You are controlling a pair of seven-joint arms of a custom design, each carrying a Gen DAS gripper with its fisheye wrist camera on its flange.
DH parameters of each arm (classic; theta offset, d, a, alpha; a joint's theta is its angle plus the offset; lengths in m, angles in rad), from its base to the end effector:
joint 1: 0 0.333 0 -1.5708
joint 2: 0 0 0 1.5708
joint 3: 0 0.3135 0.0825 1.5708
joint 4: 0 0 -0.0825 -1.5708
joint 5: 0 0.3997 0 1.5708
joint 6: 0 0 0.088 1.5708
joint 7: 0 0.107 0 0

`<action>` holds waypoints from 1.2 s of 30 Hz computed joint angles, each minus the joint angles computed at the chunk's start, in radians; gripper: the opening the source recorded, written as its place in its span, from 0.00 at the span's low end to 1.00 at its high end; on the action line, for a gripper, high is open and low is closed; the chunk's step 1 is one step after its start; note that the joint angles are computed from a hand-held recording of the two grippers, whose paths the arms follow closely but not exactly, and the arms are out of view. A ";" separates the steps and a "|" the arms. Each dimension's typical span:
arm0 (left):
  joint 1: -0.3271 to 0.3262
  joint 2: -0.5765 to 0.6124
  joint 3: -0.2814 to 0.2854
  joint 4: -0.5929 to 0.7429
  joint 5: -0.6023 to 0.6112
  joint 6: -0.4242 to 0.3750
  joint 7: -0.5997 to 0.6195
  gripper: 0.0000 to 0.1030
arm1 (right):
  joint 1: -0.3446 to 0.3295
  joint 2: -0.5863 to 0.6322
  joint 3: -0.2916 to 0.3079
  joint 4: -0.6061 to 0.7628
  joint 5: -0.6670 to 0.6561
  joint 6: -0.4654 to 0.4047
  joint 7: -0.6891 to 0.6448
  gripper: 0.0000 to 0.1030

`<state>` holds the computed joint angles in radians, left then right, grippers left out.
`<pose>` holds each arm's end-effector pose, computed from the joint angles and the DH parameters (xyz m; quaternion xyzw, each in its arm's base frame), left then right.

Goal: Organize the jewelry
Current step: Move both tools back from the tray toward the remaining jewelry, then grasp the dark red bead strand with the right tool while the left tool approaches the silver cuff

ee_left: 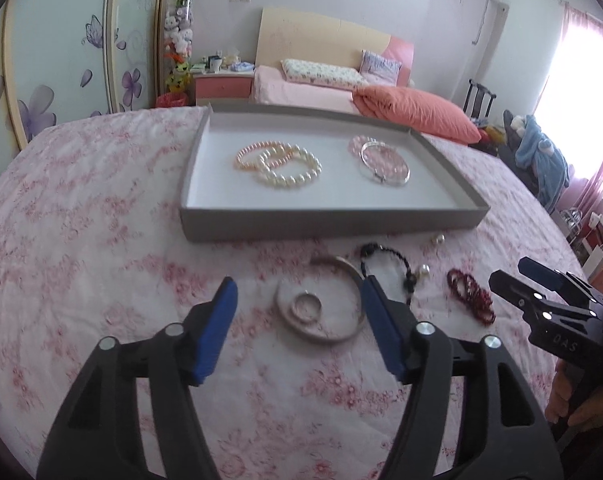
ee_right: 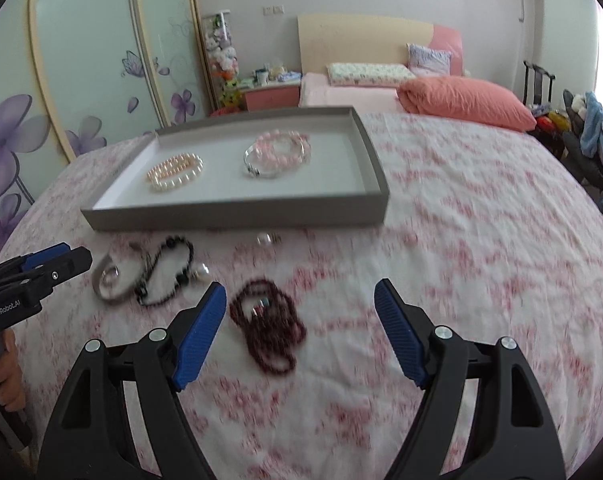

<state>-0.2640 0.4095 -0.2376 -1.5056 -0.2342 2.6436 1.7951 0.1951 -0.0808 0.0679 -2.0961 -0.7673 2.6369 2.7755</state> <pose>0.6657 -0.3226 0.5148 -0.4694 0.7977 -0.3618 0.1115 0.5592 0.1696 0.5124 -0.5176 0.7593 -0.2891 0.2682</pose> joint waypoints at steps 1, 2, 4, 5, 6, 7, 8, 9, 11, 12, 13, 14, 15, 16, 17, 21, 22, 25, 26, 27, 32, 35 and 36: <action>-0.010 -0.001 0.007 -0.004 0.015 -0.002 -0.012 0.68 | 0.001 -0.003 -0.001 -0.007 0.012 0.002 -0.003 0.74; -0.021 0.002 0.015 -0.002 0.033 -0.004 -0.025 0.70 | 0.001 -0.005 -0.002 -0.013 0.023 0.002 -0.005 0.74; -0.037 0.007 0.024 -0.001 0.062 -0.009 -0.046 0.73 | -0.001 -0.010 -0.002 -0.023 0.033 0.004 -0.007 0.74; -0.046 0.011 0.030 0.002 0.080 -0.013 -0.061 0.74 | -0.001 -0.013 -0.001 -0.028 0.033 0.004 -0.003 0.74; -0.054 0.016 0.036 0.008 0.096 -0.021 -0.074 0.74 | -0.002 -0.015 0.000 -0.030 0.036 0.003 -0.002 0.74; -0.062 0.023 0.042 0.018 0.115 -0.030 -0.089 0.75 | -0.003 -0.017 0.000 -0.032 0.038 0.004 -0.002 0.74; -0.071 0.027 0.050 0.026 0.135 -0.037 -0.107 0.75 | -0.004 -0.018 0.000 -0.035 0.038 0.004 -0.001 0.74; -0.083 0.036 0.061 0.039 0.160 -0.046 -0.130 0.75 | -0.004 -0.019 0.001 -0.036 0.041 0.004 -0.002 0.74; -0.096 0.049 0.074 0.058 0.198 -0.064 -0.165 0.75 | -0.005 -0.016 0.001 -0.034 0.048 0.004 -0.010 0.74; -0.100 0.059 0.079 0.073 0.215 -0.080 -0.179 0.75 | -0.004 -0.015 0.001 -0.034 0.050 0.004 -0.013 0.74; -0.103 0.066 0.082 0.083 0.228 -0.091 -0.193 0.75 | -0.004 -0.013 0.001 -0.033 0.052 0.004 -0.016 0.74; -0.106 0.073 0.083 0.096 0.240 -0.104 -0.204 0.75 | -0.004 -0.012 0.001 -0.033 0.055 0.004 -0.018 0.74; -0.112 0.078 0.089 0.100 0.257 -0.104 -0.219 0.75 | -0.003 -0.011 0.001 -0.032 0.059 0.002 -0.021 0.74; -0.116 0.083 0.092 0.108 0.271 -0.106 -0.230 0.75 | -0.003 -0.010 0.001 -0.031 0.063 0.001 -0.024 0.74; -0.118 0.087 0.093 0.114 0.281 -0.109 -0.239 0.75 | -0.003 -0.010 0.000 -0.031 0.065 0.000 -0.026 0.74; -0.129 0.107 0.100 0.146 0.316 -0.123 -0.280 0.75 | 0.002 0.001 -0.001 -0.019 0.087 -0.013 -0.056 0.74; -0.132 0.110 0.101 0.152 0.324 -0.126 -0.286 0.75 | 0.004 0.005 -0.001 -0.014 0.094 -0.016 -0.069 0.74; -0.135 0.123 0.101 0.171 0.338 -0.135 -0.300 0.75 | 0.012 0.024 -0.002 0.004 0.116 -0.021 -0.104 0.71; -0.135 0.127 0.099 0.179 0.339 -0.138 -0.302 0.74 | 0.014 0.027 -0.003 0.008 0.124 -0.021 -0.115 0.69; -0.135 0.127 0.098 0.177 0.340 -0.136 -0.302 0.73 | 0.017 0.033 -0.005 0.014 0.137 -0.023 -0.131 0.68; -0.130 0.125 0.092 0.173 0.338 -0.131 -0.294 0.70 | 0.031 0.065 -0.007 0.054 0.176 -0.058 -0.187 0.65; -0.121 0.120 0.084 0.166 0.323 -0.132 -0.286 0.72 | 0.041 0.079 -0.007 0.078 0.159 -0.091 -0.199 0.46; -0.118 0.119 0.081 0.167 0.316 -0.134 -0.284 0.73 | 0.043 0.078 -0.008 0.077 0.158 -0.082 -0.207 0.37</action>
<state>-0.3818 0.5287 -0.1564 -1.3390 0.0814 2.5091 1.5110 0.2377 -0.0024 0.0595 -2.0195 -0.6097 2.5545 2.5682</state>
